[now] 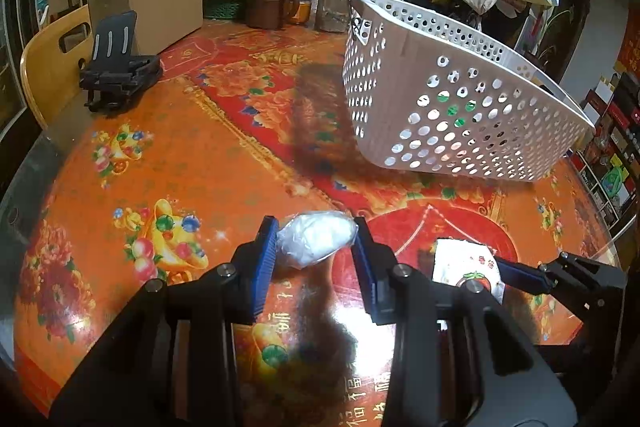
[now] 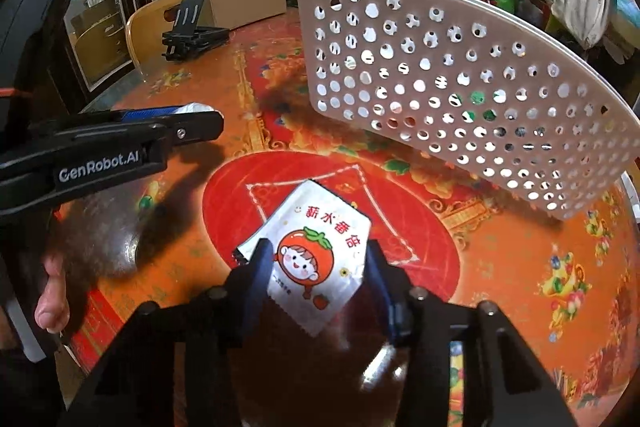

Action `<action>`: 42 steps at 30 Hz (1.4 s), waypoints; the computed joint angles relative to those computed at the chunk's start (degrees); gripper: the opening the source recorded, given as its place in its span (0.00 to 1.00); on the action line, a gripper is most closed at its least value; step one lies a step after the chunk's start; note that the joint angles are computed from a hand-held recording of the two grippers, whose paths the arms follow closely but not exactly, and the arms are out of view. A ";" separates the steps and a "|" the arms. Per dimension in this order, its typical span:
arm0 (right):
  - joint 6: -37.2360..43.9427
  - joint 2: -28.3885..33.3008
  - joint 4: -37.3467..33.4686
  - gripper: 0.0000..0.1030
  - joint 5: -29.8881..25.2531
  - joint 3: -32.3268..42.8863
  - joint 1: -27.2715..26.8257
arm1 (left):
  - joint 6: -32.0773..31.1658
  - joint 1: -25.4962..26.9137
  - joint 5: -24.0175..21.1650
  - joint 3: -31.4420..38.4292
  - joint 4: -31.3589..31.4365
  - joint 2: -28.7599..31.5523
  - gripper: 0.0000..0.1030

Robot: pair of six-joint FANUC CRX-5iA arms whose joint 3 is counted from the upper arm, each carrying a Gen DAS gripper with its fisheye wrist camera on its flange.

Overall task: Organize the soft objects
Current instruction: 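Grasp the white crumpled bag with the left tool while the right tool grasps the printed packet, then lift both items over the basket and release them inside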

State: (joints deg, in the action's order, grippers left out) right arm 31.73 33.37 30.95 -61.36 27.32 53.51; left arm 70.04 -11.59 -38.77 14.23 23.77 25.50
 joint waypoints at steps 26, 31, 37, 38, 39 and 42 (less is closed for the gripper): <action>-16.87 -15.42 12.03 0.08 8.61 -22.25 1.52 | -0.70 -4.25 1.85 -2.40 -2.99 -3.97 0.33; -20.60 -18.41 14.94 0.08 8.83 -26.19 1.99 | -0.64 -5.39 2.55 -3.46 -3.74 -5.66 0.33; -23.77 -21.47 18.50 0.08 7.99 -29.18 2.55 | -2.59 -6.47 3.33 -4.57 -2.32 -7.78 0.33; -24.27 -22.05 19.32 0.08 7.62 -29.59 2.62 | -2.80 -6.70 3.53 -4.59 -2.32 -8.21 0.33; -24.46 -22.27 19.84 0.08 7.28 -29.58 2.62 | -2.78 -6.88 3.60 -4.43 -2.53 -8.49 0.34; -24.80 -23.23 21.54 0.08 6.08 -29.71 2.59 | -4.41 -7.00 2.96 -3.82 -0.32 -9.12 0.33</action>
State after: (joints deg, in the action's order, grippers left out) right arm 6.93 10.14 52.49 -55.28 -2.39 56.09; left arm 65.63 -18.59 -35.81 10.41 23.45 16.38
